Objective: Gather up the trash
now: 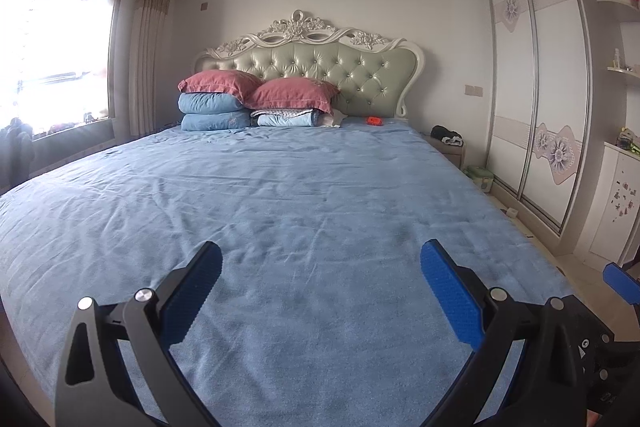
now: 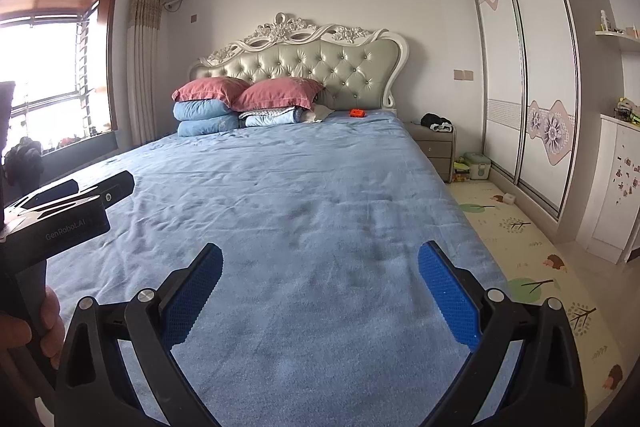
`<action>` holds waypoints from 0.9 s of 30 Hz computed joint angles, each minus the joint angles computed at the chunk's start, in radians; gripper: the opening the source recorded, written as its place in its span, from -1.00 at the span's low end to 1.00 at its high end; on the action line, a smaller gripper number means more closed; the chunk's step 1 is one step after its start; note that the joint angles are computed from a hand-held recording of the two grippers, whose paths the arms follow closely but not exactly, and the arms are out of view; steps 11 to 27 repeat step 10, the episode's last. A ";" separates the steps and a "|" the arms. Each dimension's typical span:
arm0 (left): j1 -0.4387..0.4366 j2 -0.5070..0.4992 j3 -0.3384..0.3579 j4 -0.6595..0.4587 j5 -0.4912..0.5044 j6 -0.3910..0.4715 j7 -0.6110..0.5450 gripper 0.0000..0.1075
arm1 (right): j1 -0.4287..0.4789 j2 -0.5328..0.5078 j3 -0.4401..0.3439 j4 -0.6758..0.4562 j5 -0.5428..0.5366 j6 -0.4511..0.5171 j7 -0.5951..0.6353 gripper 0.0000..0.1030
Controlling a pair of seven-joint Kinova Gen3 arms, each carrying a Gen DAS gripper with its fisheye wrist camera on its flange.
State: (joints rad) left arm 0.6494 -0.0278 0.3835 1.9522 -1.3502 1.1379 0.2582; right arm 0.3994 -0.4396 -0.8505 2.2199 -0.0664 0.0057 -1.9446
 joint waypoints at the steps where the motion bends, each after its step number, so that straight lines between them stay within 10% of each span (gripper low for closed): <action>1: 0.001 -0.002 0.000 0.002 -0.001 -0.002 -0.003 0.84 | 0.002 -0.002 -0.001 0.001 -0.002 -0.002 -0.001 0.84; 27: 0.013 0.000 -0.004 -0.001 0.000 0.003 0.000 0.85 | -0.003 -0.005 0.005 0.003 -0.010 -0.009 0.006 0.84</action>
